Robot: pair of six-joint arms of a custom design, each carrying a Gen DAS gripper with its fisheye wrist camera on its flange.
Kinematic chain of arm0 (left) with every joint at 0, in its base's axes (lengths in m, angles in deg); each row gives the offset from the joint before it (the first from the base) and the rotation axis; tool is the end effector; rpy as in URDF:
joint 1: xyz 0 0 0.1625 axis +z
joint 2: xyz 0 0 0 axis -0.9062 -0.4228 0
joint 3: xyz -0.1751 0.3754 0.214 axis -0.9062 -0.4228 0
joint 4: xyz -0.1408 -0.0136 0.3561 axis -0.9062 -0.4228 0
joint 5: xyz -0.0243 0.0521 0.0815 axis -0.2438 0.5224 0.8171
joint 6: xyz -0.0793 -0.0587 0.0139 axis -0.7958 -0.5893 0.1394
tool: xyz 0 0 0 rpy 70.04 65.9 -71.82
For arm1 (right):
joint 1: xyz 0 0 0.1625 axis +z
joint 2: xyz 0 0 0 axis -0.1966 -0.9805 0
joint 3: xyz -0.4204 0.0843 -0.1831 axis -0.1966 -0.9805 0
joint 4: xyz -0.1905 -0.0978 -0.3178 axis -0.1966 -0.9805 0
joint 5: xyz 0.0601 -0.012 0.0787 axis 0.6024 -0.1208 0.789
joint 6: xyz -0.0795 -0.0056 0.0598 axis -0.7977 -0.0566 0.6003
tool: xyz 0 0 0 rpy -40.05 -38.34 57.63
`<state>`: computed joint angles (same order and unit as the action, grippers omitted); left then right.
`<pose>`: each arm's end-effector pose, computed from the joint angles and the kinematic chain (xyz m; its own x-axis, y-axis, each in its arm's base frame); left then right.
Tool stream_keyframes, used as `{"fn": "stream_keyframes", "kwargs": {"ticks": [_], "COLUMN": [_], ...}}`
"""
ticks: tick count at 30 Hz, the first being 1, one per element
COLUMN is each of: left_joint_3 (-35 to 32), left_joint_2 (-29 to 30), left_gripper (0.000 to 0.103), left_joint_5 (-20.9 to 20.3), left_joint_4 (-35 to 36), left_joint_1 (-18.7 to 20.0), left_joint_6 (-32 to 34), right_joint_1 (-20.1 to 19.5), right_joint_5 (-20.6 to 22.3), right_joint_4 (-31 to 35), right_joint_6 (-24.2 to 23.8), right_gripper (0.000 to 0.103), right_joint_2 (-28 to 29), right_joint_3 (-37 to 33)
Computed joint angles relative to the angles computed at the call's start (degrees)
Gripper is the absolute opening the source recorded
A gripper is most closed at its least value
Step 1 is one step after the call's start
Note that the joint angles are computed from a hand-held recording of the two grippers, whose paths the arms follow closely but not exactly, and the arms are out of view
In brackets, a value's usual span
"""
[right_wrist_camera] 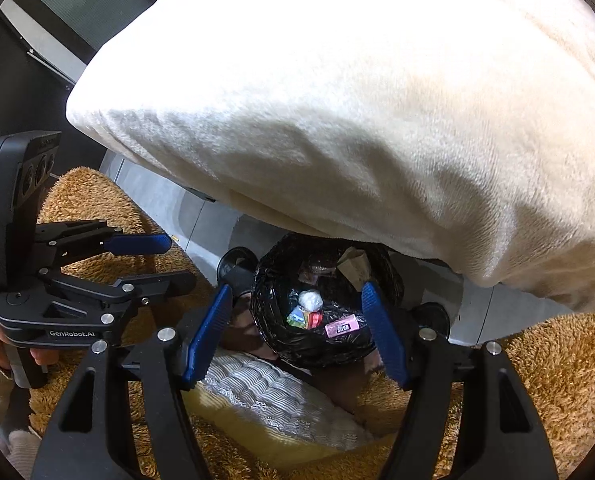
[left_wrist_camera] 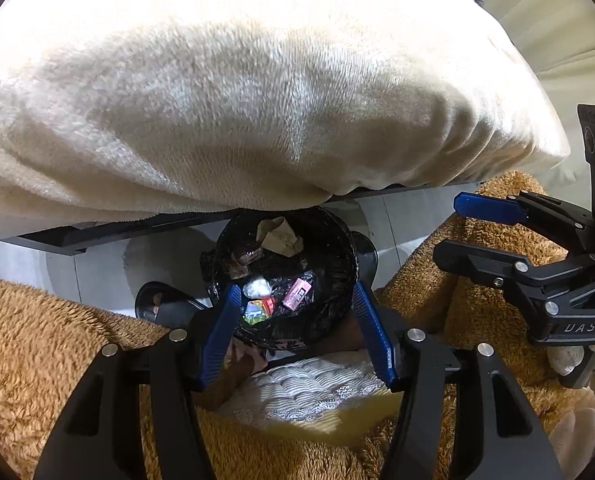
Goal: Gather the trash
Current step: 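Move both tools back over the bed toward the clear cup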
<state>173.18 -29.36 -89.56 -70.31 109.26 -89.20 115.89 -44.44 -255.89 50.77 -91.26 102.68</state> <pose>-0.2417 -0.4565 0.1134 -0.7349 0.6122 -0.2920 0.5503 0.7898 0.2709 0.1757 -0.3577 0.1895 -0.8764 0.0518 0.4789 -0.1053 0.9495 -0.2955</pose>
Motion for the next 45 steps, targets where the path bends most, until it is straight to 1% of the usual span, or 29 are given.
{"fn": "stream_keyframes", "kwargs": {"ticks": [7, 16, 22, 28, 29, 30, 31, 32, 33, 35, 37, 39, 40, 41, 42, 45], "left_joint_3": [-0.3, -4.4, -9.8, -16.9, -18.1, -19.2, -20.4, -21.5, -22.8, -25.6, -28.5, -31.3, -32.8, -33.9, -35.2, -39.2], "left_joint_2": [-1.9, -3.6, -1.5, 2.2, 2.8, 3.5, 4.2, 4.6, 5.4, 7.0, 8.6, 10.5, 11.4, 12.3, 13.1, 15.9], "left_gripper": [0.057, 0.057, 0.057, 0.057, 0.061, 0.069, 0.072, 0.077, 0.085, 0.087, 0.088, 0.097, 0.097, 0.097, 0.097, 0.097], "left_joint_5": [0.9, -0.6, 0.0, 0.3, 0.5, 0.7, 0.9, 0.9, 0.8, 0.8, -0.1, 0.5, 0.7, 0.0, -0.6, -0.4], "left_joint_4": [-1.1, -3.3, -5.1, -6.1, -6.1, -6.3, -6.6, -6.5, -6.3, -5.4, -4.3, -3.7, -3.7, -3.9, -3.7, -2.5], "left_joint_1": [-0.6, -0.5, -1.2, -1.2, -1.2, -1.1, -1.0, -0.9, -0.8, -0.3, 0.4, 0.8, 0.9, 1.2, 1.5, 2.1], "left_joint_6": [-0.2, 0.4, 2.4, 5.2, 5.5, 5.6, 5.4, 5.1, 4.9, 4.5, 3.5, 2.4, 2.1, 2.1, 1.8, 0.2], "right_joint_1": [2.9, 6.3, 7.0, 5.9, 5.7, 5.5, 5.5, 5.4, 5.2, 4.8, 4.3, 3.7, 3.3, 2.9, 2.6, 1.5], "right_joint_5": [-2.0, -4.9, -7.4, -7.8, -7.8, -7.8, -7.8, -7.8, -7.8, -7.5, -7.1, -6.4, -6.0, -5.6, -5.2, -3.8], "right_joint_4": [1.1, 2.7, 2.0, -1.2, -1.6, -2.1, -2.3, -2.5, -2.8, -3.0, -4.0, -5.5, -5.6, -5.7, -5.9, -5.7], "right_joint_6": [-0.5, -2.5, -6.4, -11.0, -11.5, -12.1, -12.5, -13.0, -13.5, -14.3, -15.3, -16.2, -16.3, -16.6, -17.2, -17.6], "right_gripper": [0.068, 0.068, 0.068, 0.068, 0.068, 0.068, 0.068, 0.068, 0.068, 0.069, 0.072, 0.079, 0.08, 0.082, 0.082, 0.082], "right_joint_2": [-1.5, -4.0, -5.8, -6.9, -7.0, -7.1, -7.1, -7.2, -7.2, -7.3, -7.2, -7.1, -7.1, -7.1, -7.0, -6.9], "right_joint_3": [-1.0, -4.4, -8.3, -12.3, -12.9, -13.5, -14.0, -14.7, -15.2, -16.2, -17.0, -17.7, -18.0, -18.3, -18.6, -19.3]}}
